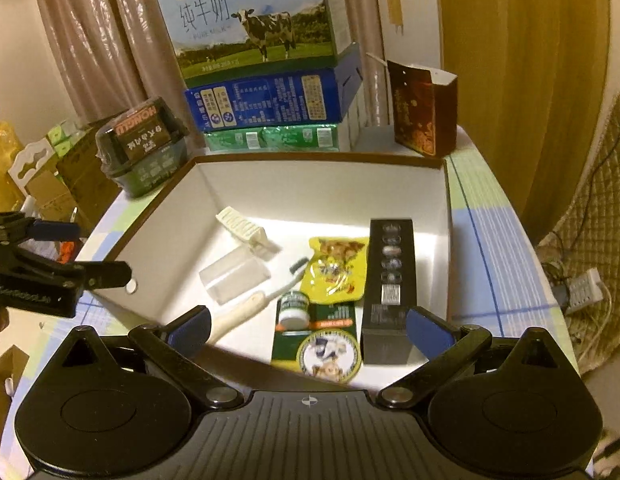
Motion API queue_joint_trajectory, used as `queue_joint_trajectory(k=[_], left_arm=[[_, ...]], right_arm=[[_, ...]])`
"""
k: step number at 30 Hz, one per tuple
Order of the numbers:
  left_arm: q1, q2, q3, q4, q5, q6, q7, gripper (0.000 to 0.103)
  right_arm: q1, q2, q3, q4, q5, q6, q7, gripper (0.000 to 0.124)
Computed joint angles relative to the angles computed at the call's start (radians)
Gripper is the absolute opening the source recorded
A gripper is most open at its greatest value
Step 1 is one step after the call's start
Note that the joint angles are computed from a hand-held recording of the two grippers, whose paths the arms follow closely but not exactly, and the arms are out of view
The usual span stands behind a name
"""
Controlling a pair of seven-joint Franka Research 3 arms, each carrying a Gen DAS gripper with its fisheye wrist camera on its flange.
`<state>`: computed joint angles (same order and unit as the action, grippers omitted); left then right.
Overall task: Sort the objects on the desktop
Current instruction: 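Move both tools back from the box toward the remaining items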
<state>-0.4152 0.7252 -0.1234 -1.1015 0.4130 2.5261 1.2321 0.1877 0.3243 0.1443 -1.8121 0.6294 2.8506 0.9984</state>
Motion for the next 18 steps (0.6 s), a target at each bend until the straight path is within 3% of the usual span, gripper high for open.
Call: queue_joint_trajectory(k=[8,18], left_arm=[[-0.013,-0.188,0.003,-0.280,0.067,0.070,-0.122,0.100],[-0.013,-0.339,-0.018,-0.486,0.166,0.107,-0.270,0.100]], right_arm=[[-0.009,-0.117,0.018,-0.147,0.121,0.026,-0.098,0.101],[0.036,-0.234,-0.015,-0.283,0.228,0.029,-0.202,0.101]])
